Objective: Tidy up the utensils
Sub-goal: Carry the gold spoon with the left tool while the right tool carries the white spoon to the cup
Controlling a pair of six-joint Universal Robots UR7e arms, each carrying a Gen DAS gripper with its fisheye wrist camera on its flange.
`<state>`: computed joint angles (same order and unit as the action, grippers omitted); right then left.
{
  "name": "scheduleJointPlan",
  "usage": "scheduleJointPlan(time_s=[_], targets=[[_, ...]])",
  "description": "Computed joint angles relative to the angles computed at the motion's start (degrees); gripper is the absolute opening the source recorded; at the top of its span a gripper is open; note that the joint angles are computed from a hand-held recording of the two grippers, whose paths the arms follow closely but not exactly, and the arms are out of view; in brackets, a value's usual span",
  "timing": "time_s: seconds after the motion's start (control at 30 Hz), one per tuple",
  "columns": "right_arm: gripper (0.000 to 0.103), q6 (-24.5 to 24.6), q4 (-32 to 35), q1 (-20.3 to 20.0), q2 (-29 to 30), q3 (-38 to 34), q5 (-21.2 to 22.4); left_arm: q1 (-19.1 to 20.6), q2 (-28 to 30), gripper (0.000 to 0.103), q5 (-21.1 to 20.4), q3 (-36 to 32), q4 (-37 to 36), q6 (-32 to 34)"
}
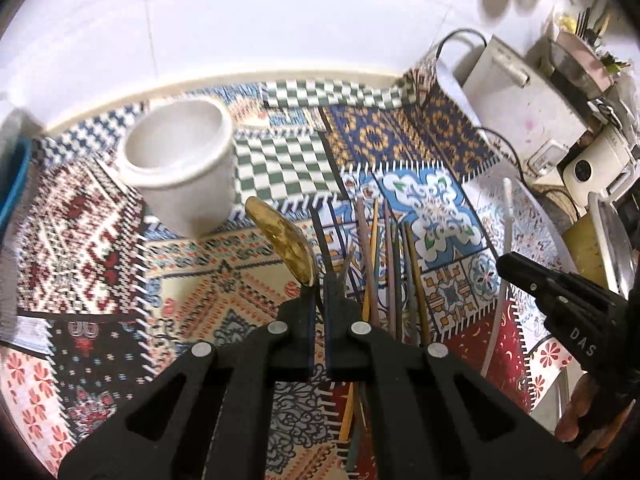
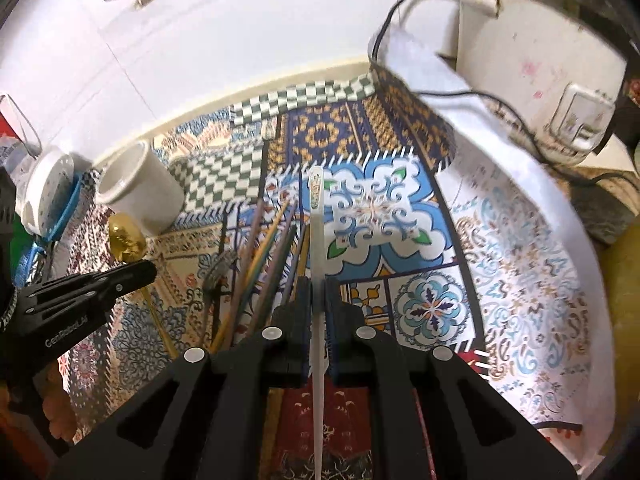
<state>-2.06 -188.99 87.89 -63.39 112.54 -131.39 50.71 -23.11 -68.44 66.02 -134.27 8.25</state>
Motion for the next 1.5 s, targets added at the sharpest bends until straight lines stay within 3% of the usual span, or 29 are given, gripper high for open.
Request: scheduleJointPlan(time_s=[0.27,0.57,0.83,1.3,1.5], targets=[[0.006,-2.91,-5.70,3.15,0.78,-0.43,-2.51,-1.05,-4.00,0.001,1.88,4.87,-8.52,2.27],[0.006,-8.70,-10.46,6.51,2.59,-3.20,-4.07,-1.51,-6.21,0.001,2.15,5.90,-13.48,2.92],[0.006,-14.30,-13.10,8.02,3.98,-7.11,-2.20,-1.76,-6.46,0.001,3.29,3.94,-17.02,4.41],[0.006,-24.50,-12.95,10.39,8.24,-18.36,5.10,-1.44,-1.14,0.001,7.14,-8.34,-18.97,6.71],[0.006,-26.16,-9.30,10.45,11.00,-24.48,9.18,-0.91,2.06,0.001,7.91,-14.76,-18.05,6.90]])
